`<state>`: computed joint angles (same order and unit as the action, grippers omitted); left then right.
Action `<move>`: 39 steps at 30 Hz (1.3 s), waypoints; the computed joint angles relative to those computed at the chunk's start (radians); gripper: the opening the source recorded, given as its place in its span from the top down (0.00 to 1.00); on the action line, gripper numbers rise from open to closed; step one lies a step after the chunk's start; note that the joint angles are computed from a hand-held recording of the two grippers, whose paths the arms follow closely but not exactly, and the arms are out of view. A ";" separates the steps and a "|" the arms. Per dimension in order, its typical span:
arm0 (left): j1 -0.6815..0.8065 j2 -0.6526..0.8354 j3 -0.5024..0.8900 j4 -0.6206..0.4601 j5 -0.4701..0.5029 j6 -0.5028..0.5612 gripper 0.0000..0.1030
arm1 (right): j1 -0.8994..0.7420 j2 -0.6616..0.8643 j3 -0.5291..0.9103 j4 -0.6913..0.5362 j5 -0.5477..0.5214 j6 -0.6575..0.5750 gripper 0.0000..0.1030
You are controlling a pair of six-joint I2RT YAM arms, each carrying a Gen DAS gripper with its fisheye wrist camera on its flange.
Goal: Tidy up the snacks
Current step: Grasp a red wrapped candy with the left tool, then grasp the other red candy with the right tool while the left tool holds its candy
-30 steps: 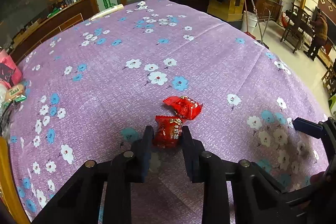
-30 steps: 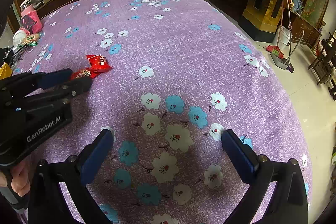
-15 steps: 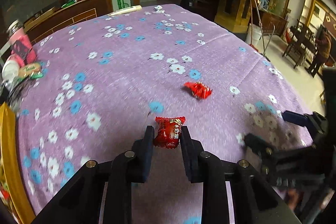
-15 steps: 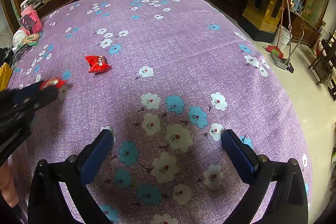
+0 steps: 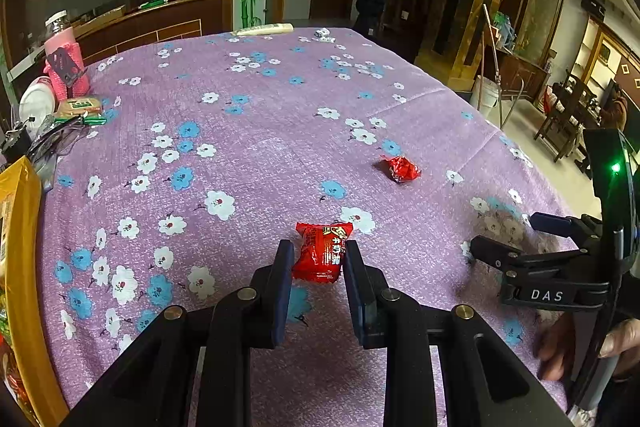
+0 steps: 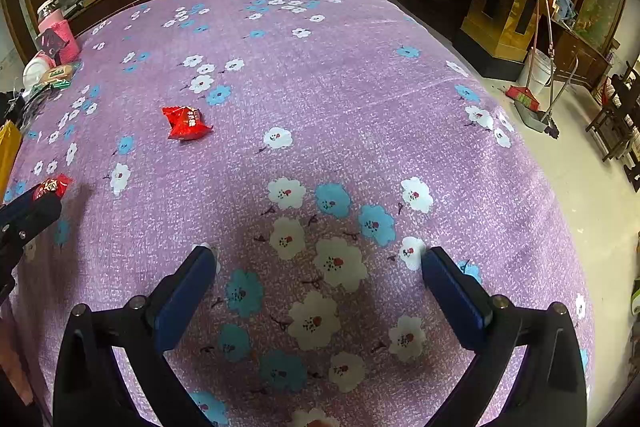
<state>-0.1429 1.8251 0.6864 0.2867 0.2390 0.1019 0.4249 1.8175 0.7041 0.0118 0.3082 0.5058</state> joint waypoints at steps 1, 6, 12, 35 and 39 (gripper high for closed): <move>0.001 -0.004 -0.005 0.006 0.001 0.003 0.76 | 0.001 0.005 0.006 -0.001 0.003 0.004 0.00; 0.008 -0.014 -0.019 0.021 0.011 0.003 0.76 | 0.007 0.014 0.013 0.004 0.018 0.024 0.00; 0.029 -0.017 -0.017 0.024 0.015 -0.006 0.76 | 0.026 -0.003 0.044 -0.019 0.039 -0.115 0.05; 0.031 0.001 -0.008 0.036 -0.018 -0.011 0.76 | -0.097 0.151 0.362 -0.060 -0.376 -0.355 0.65; 0.033 0.007 -0.002 0.035 -0.019 -0.014 0.76 | -0.098 0.202 0.391 -0.064 -0.397 -0.347 0.65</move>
